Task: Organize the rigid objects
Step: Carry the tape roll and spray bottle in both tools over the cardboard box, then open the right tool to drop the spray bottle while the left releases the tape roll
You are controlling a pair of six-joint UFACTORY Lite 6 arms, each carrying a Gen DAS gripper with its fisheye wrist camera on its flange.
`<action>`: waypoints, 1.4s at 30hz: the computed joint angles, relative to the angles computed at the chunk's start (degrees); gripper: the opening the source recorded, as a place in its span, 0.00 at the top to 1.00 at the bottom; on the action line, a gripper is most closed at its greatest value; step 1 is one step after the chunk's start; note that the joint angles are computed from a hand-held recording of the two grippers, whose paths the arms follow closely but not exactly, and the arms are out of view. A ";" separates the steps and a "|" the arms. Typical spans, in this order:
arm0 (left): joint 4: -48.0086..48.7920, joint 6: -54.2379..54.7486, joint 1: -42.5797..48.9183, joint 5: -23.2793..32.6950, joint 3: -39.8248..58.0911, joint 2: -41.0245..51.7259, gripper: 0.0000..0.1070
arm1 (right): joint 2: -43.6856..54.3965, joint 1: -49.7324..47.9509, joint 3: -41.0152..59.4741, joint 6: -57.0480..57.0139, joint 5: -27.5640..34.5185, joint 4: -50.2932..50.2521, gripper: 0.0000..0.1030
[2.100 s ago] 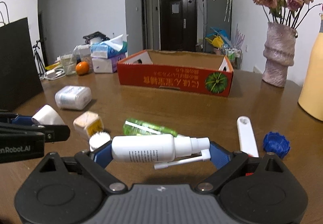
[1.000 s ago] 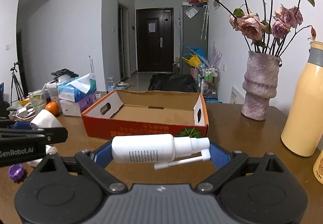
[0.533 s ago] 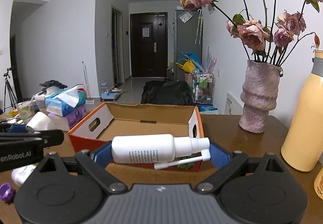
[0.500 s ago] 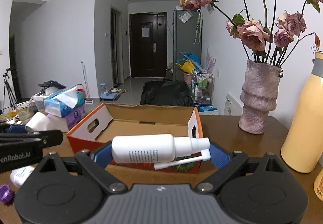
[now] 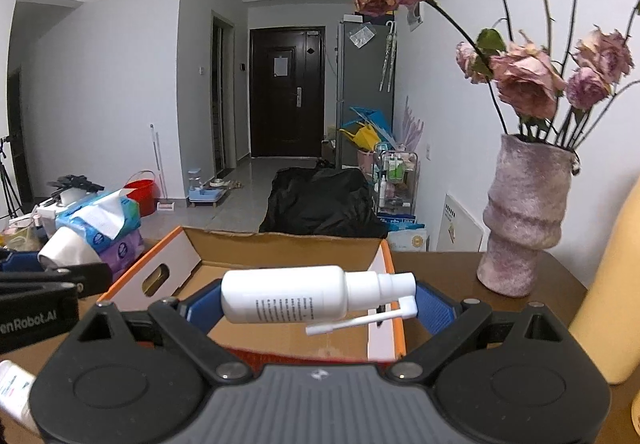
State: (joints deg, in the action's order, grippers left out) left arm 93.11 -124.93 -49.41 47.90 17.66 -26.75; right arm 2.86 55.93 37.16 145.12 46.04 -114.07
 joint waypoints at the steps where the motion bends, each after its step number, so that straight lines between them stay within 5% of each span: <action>1: 1.77 -0.68 1.75 -1.23 0.92 1.39 0.59 | 1.18 -0.98 1.26 -0.16 -0.43 -0.72 0.06; 19: 17.27 -7.26 20.39 -8.89 20.78 27.95 0.59 | 23.11 -13.44 27.86 -4.25 -11.17 -3.82 0.06; 42: 26.81 -9.46 34.28 -22.25 42.05 55.44 0.59 | 49.56 -14.73 59.69 -37.33 -15.86 26.62 0.06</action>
State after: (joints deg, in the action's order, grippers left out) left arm 119.92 -134.39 -15.14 25.65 59.71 28.68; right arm 52.42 41.20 96.86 107.79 30.19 -87.45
